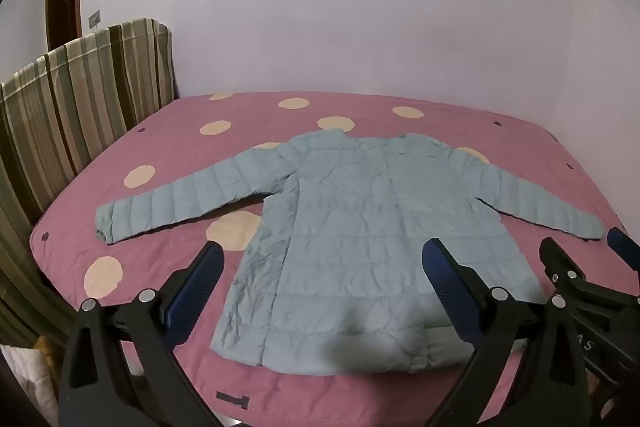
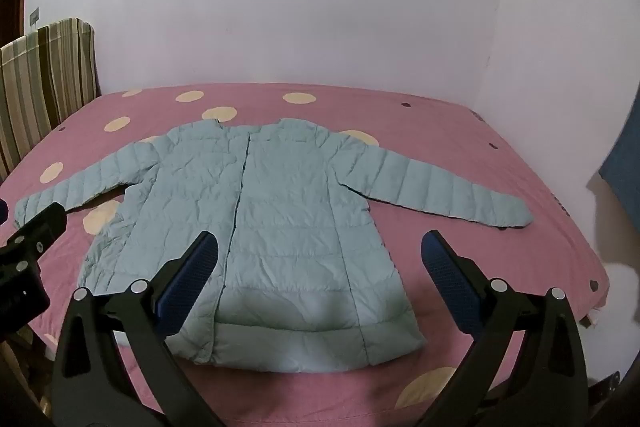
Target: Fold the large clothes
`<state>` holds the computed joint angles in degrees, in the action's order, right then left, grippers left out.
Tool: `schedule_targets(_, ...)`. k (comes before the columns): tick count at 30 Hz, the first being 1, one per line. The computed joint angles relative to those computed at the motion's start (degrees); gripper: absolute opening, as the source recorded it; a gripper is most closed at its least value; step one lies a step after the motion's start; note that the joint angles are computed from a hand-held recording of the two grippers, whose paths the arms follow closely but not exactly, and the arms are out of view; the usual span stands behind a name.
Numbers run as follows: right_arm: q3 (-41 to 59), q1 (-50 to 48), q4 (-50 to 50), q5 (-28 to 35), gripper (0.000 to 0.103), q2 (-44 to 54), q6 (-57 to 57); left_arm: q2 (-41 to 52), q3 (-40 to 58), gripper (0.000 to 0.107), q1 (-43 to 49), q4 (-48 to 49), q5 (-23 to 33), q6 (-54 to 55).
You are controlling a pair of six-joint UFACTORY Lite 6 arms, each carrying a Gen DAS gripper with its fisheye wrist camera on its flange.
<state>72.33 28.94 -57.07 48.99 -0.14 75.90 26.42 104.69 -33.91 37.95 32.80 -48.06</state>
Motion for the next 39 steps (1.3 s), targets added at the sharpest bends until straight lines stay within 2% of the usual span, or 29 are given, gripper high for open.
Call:
schedule_targets(13, 0.24, -0.06, 0.41, -0.04, 0.101, 0.06, -0.33, -0.66, -0.06, 0.099, -1.36, -0.39, 1.86, 0.2)
schedule_targets(14, 0.33, -0.05, 0.43, 0.0, 0.101, 0.14, -0.37, -0.37, -1.17, 0.099, -0.67, 0.01, 0.27, -0.25)
schedule_targets(39, 0.42, 0.13, 0.29, 0.15, 0.101, 0.09, -0.12, 0.16, -2.43, 0.099, -0.91, 0.15, -0.65, -1.76)
